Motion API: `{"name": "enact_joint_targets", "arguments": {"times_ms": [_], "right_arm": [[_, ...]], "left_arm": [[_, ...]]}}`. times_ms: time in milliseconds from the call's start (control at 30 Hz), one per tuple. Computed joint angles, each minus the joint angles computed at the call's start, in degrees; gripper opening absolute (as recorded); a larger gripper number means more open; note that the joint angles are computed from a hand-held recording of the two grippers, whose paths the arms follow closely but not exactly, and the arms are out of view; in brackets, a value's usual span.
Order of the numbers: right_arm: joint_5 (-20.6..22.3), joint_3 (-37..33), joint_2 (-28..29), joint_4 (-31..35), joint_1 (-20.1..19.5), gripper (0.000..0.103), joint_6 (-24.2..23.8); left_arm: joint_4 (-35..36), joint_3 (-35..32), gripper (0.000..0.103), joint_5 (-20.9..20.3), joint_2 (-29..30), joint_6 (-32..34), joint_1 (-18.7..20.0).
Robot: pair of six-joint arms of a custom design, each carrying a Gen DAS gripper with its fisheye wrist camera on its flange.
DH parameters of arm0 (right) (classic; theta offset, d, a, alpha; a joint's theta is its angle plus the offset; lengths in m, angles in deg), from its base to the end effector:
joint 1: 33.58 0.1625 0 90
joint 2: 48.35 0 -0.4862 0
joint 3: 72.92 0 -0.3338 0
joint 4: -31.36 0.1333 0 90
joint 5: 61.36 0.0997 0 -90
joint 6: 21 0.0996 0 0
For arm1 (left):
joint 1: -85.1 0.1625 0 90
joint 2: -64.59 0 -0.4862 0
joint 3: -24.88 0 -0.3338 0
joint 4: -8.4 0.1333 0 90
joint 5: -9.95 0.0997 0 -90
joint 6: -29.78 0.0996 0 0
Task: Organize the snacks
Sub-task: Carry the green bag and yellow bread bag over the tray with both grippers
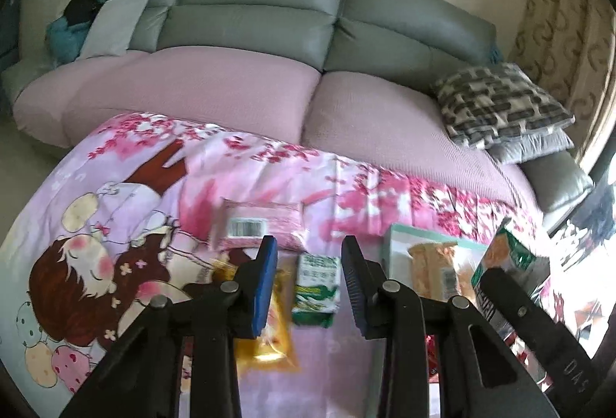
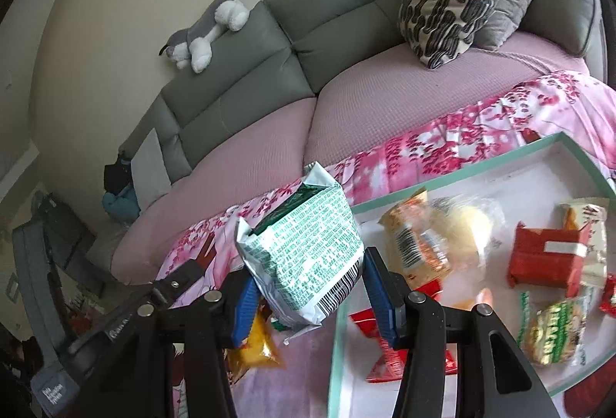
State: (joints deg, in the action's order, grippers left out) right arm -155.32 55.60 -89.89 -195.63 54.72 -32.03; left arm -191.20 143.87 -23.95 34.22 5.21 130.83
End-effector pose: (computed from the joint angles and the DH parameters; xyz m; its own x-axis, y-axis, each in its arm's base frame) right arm 0.1109 -0.5252 0.1641 -0.9809 -0.0419 0.1901 -0.1718 0.6463 -0.7435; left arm -0.2226 -0.5378 0.0584 -0.8229 -0.1175 -0.5559 0.3404 0.6815 -0.6479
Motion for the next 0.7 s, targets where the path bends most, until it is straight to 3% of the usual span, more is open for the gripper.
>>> {"name": "enact_joint_targets", "arguments": {"times_ms": [167, 233, 400, 633, 700], "right_arm": [[1.48, 1.11, -1.96, 0.92, -2.26, 0.053, -0.31], [1.87, 1.29, -2.46, 1.22, -3.05, 0.053, 0.15], [2.53, 1.51, -2.92, 1.77, -4.05, 0.053, 0.90], [0.89, 0.85, -2.50, 2.69, -3.78, 0.053, 0.92], [0.56, 0.67, -2.32, 3.05, -3.70, 0.053, 0.85]], "left_arm": [[1.98, 0.57, 0.036, 2.09, -0.30, -3.84, 0.11], [5.45, 1.31, 0.037, 1.61, -1.47, -8.40, 1.25], [12.68, 1.72, 0.055, -1.46, -2.75, -14.58, 3.84], [19.96, -0.66, 0.055, -7.07, -1.06, -16.76, 7.62], [17.22, -0.29, 0.044, -7.70, -0.45, -15.49, 7.88]]}}
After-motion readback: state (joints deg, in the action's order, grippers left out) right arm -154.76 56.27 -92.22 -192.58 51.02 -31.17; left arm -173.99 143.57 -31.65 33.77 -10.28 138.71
